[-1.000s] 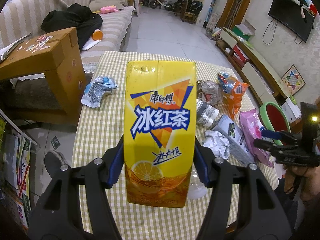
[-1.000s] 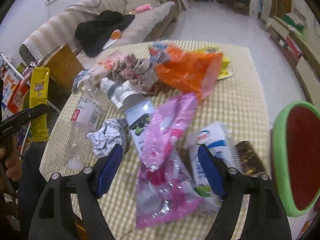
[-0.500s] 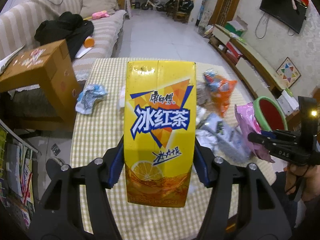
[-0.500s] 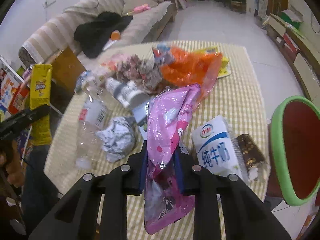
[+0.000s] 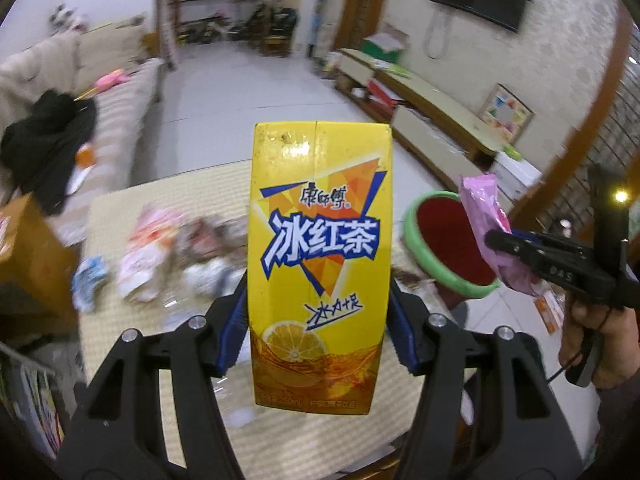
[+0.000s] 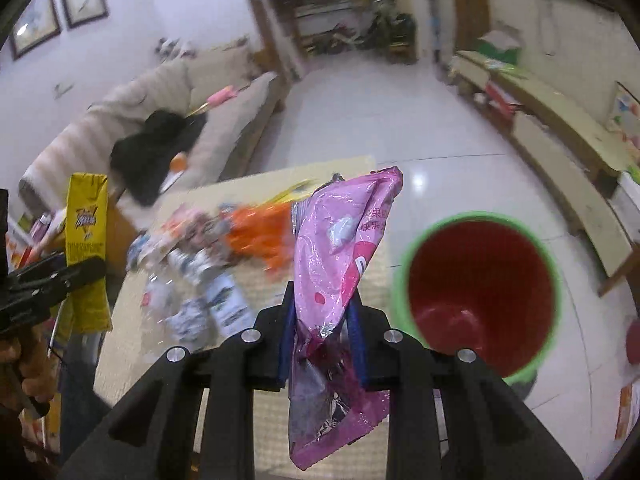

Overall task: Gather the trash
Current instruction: 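Carry the pink wrapper and yellow carton over the red bin with both tools, then open both tools to drop the wrapper and carton into the bin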

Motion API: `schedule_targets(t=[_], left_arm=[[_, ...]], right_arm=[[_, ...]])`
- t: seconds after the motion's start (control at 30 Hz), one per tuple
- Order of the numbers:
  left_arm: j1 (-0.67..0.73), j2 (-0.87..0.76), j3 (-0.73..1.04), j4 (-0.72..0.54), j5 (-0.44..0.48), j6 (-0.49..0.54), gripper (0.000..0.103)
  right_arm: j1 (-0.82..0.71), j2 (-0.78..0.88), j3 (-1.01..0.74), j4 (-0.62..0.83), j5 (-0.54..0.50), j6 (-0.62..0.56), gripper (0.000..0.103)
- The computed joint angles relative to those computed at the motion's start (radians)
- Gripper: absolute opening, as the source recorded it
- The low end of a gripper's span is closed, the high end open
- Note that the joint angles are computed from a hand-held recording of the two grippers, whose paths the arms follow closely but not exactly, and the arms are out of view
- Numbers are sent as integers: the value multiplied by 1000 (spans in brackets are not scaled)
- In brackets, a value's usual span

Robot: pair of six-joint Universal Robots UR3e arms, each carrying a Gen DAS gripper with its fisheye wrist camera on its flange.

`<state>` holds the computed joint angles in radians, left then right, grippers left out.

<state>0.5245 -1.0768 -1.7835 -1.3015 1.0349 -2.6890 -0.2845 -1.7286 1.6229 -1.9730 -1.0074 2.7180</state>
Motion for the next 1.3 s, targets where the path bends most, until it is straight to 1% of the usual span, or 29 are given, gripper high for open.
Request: schedule_targets(t=[0.1, 0.2, 0.27, 0.33, 0.4, 0.57, 0.67, 0.8, 0.9, 0.97, 1.0, 1.03, 1.07, 1.13, 1.2, 1.27, 1.3], left_arm=[[-204, -150, 68, 143, 69, -110, 58], [-368, -314, 174, 227, 108, -204, 58], [-457, -430, 259, 264, 120, -260, 58], [-517, -511, 320, 291, 123, -301, 58], [-590, -626, 418, 315, 138, -342, 58], [-685, -837, 629, 298, 169, -385, 58], [-719, -931, 741, 257, 184, -393, 58], [-746, -1017, 829, 210, 212, -384, 58], [-757, -1067, 883, 183, 228, -383, 59], [-765, -1080, 899, 176, 244, -387, 61], [-762, -1077, 894, 181, 246, -386, 65], [-764, -1082, 901, 188, 247, -393, 77], [-762, -1076, 888, 209, 249, -400, 87], [-757, -1084, 896, 224, 240, -416, 92], [-746, -1089, 901, 226, 225, -427, 95], [-736, -1081, 895, 236, 216, -442, 98], [-734, -1082, 902, 238, 209, -450, 98]], right_arm=[[-87, -4, 6, 6, 16, -21, 22], [-162, 7, -3, 23, 33, -52, 22], [-208, 23, -12, 28, 42, -67, 22], [-249, 43, -24, 35, 48, -84, 22], [-282, 75, -41, 38, 53, -94, 22], [-338, 168, -71, 20, 60, -105, 22], [-354, 220, -86, 7, 59, -109, 22], [-337, 303, -115, -34, 36, -90, 23], [-326, 332, -119, -54, 24, -85, 26], [-317, 336, -109, -85, 5, -74, 31], [-311, 336, -105, -93, 1, -67, 35], [-314, 330, -93, -91, 5, -69, 39], [-316, 321, -77, -94, 5, -71, 43], [-316, 311, -57, -106, 6, -66, 61], [-312, 313, -53, -120, -2, -58, 64], [-303, 307, -50, -126, -12, -50, 73], [-302, 300, -45, -132, -12, -46, 79]])
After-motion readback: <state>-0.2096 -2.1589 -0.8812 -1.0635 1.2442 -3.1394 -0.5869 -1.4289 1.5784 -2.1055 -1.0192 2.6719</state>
